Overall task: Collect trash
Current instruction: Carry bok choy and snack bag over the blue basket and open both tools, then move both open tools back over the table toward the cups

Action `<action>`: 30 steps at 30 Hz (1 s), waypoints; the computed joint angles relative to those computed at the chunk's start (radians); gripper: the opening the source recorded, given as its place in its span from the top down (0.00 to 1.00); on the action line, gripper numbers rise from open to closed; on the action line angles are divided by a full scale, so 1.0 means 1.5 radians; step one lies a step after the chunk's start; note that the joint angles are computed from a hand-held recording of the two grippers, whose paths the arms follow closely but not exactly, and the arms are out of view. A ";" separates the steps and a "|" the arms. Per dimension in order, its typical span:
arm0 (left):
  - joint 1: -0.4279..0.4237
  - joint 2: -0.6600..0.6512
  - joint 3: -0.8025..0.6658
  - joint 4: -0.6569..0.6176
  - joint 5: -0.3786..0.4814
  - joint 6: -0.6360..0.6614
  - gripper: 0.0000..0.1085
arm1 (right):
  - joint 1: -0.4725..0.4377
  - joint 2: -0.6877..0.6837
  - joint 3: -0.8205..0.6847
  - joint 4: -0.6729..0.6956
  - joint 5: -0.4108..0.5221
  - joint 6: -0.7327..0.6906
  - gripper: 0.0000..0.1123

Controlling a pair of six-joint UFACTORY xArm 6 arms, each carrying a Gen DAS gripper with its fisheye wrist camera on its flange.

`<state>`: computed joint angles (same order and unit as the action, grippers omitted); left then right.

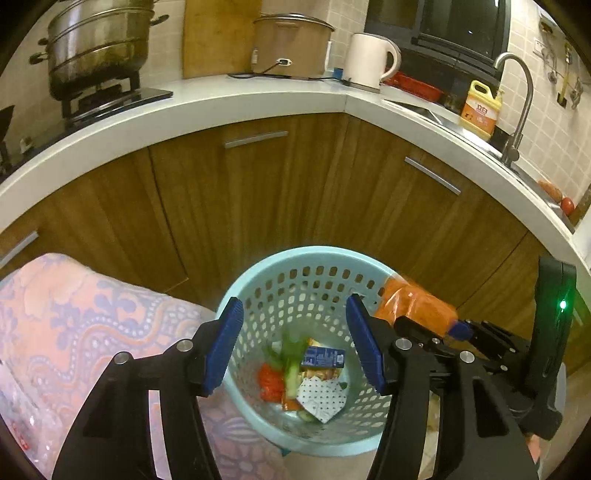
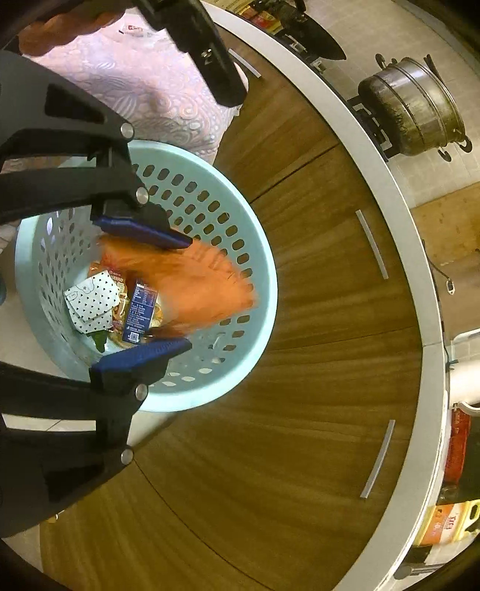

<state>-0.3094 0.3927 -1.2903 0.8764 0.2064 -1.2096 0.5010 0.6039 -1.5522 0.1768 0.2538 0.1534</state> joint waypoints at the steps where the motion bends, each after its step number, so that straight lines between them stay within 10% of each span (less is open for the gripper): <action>1: 0.002 -0.008 0.007 0.006 -0.005 -0.008 0.48 | 0.002 -0.003 0.004 0.009 -0.001 -0.005 0.59; 20: 0.047 -0.360 0.271 0.347 -0.014 -0.312 0.48 | 0.121 -0.122 0.069 -0.133 -0.100 0.065 0.59; 30: 0.153 -0.618 0.502 0.262 -0.005 -0.222 0.48 | 0.244 -0.029 -0.057 0.042 -0.070 -0.108 0.59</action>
